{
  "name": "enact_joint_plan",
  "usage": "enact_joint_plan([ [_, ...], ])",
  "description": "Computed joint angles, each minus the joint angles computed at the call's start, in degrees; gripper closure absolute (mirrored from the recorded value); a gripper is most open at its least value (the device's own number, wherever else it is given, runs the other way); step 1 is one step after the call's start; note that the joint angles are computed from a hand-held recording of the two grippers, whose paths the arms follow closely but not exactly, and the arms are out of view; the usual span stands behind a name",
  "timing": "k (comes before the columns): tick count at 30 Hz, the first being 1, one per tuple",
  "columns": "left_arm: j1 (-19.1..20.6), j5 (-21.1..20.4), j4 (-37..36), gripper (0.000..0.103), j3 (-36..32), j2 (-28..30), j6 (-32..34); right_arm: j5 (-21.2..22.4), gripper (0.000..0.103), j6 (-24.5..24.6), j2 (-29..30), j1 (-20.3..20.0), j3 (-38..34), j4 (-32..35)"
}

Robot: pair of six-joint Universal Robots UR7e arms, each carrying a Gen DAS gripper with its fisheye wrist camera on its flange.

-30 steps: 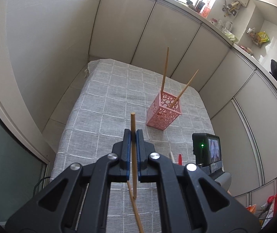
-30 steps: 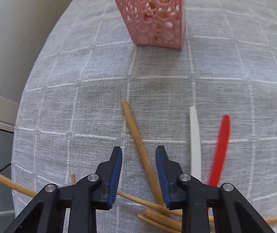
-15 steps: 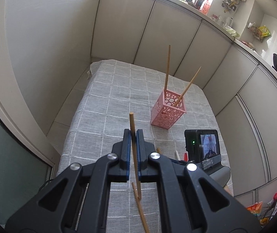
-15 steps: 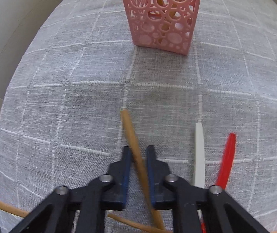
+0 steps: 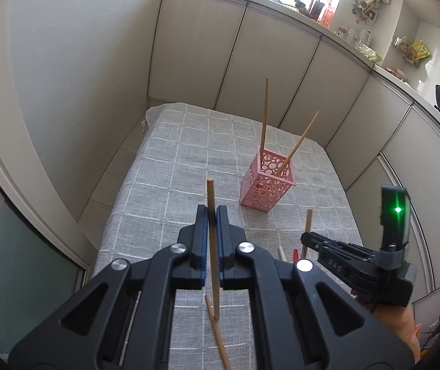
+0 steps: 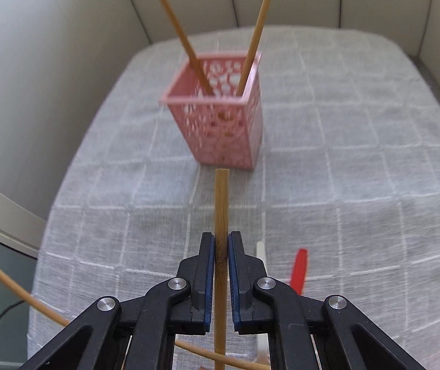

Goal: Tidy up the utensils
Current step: 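Drop the chopstick into the pink holder with the left tool while the right tool carries its chopstick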

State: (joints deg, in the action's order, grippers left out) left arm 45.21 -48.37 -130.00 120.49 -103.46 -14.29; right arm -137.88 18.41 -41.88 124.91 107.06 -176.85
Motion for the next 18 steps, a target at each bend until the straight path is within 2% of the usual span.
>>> enact_joint_plan([
  [6,-1.8,1.4,-1.6,0.097,1.1,-0.5,0.1,-2.1,0.095,-3.0,-4.5,3.2,4.5,-7.7],
  [12,-3.7,2.0,-3.7,0.097,1.9,-1.1,0.6,-3.9,0.095,-5.6,-6.0,5.6,7.0,-17.3],
  [18,-5.4,2.7,-7.5,0.097,1.0,-0.3,1.9,-3.8,0.095,-8.6,-6.9,7.6,7.9,-25.9],
])
